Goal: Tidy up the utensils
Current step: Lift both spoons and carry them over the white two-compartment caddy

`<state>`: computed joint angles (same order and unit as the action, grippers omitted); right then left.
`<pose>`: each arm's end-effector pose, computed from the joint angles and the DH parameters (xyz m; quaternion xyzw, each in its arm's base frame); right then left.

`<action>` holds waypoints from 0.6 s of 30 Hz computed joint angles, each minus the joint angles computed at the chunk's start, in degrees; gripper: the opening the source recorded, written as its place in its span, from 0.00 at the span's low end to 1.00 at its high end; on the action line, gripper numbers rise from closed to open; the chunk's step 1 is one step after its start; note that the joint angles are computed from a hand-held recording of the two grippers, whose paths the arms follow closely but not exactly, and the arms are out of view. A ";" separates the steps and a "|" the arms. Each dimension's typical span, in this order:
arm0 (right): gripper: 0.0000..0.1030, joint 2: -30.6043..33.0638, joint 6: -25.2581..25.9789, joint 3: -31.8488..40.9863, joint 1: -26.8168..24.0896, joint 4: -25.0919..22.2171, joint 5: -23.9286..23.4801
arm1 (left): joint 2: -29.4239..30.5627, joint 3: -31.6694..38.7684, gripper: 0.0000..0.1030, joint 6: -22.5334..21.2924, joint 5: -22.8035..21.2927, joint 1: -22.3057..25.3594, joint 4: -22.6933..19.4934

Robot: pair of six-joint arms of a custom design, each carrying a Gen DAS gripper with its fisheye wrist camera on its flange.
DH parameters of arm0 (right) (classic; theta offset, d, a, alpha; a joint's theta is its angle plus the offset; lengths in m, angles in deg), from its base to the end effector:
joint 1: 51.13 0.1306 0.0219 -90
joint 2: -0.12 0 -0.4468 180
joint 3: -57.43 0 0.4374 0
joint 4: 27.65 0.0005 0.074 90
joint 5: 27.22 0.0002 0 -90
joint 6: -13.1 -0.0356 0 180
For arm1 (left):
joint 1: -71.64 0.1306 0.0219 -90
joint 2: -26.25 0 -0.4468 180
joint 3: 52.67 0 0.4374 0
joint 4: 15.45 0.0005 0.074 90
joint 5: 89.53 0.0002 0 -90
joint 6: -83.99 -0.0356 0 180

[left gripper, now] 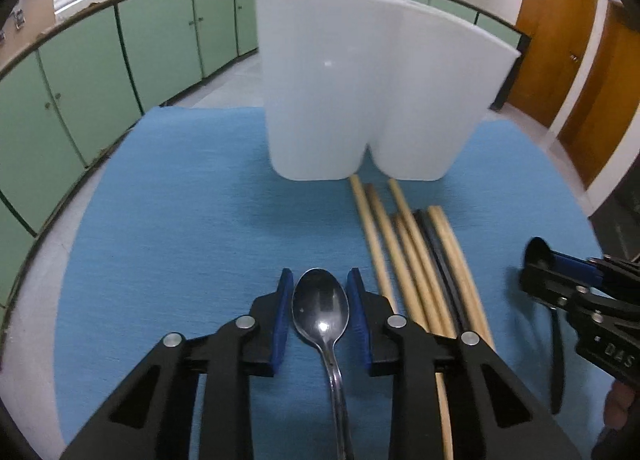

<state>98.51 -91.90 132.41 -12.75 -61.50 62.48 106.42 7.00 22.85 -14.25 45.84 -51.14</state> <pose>0.4295 0.3397 0.3065 -0.1951 0.9394 0.1288 0.2507 0.3778 -0.1731 0.3275 -0.0626 0.9476 -0.0235 0.3125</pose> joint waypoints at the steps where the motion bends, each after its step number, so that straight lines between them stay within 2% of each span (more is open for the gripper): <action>1: 0.29 0.05 0.17 0.13 -0.14 -0.03 -0.40 | -0.14 -0.20 0.26 0.00 0.03 -0.13 0.52; 4: 0.29 -0.31 0.72 -0.27 -0.44 1.34 -0.97 | -1.29 -1.69 0.26 0.27 0.16 -0.35 3.40; 7: 0.29 -2.87 1.27 -3.47 -1.00 9.35 -2.72 | -4.54 -4.37 0.26 -0.37 -0.55 -0.62 8.39; 10: 0.28 -5.16 2.14 -6.02 -1.16 16.78 -3.77 | -8.34 -6.72 0.26 -1.23 -3.47 -1.77 13.08; 11: 0.12 -5.86 2.74 -6.75 -1.20 19.70 -4.23 | -9.16 -6.94 0.26 -1.41 -4.70 -2.51 14.20; 12: 0.08 -6.17 3.19 -6.94 -1.28 20.90 -4.52 | -10.57 -7.61 0.26 -2.22 -5.75 -2.92 16.13; 14: 0.08 -6.54 3.32 -7.03 -1.48 23.67 -5.37 | -12.13 -8.61 0.26 -3.47 -6.57 -3.29 18.99; 16: 0.01 -6.17 4.29 -6.09 -1.54 23.50 -5.56 | -13.74 -9.11 0.26 -4.84 -6.13 -3.02 20.58; 18: 0.00 -5.43 5.92 -4.38 -1.41 20.45 -4.26 | -13.87 -8.69 0.26 -5.81 -5.86 -2.51 20.40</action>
<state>93.08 -85.98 128.04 -14.16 -41.04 58.22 92.54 -1.69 17.04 -20.12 43.32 -30.74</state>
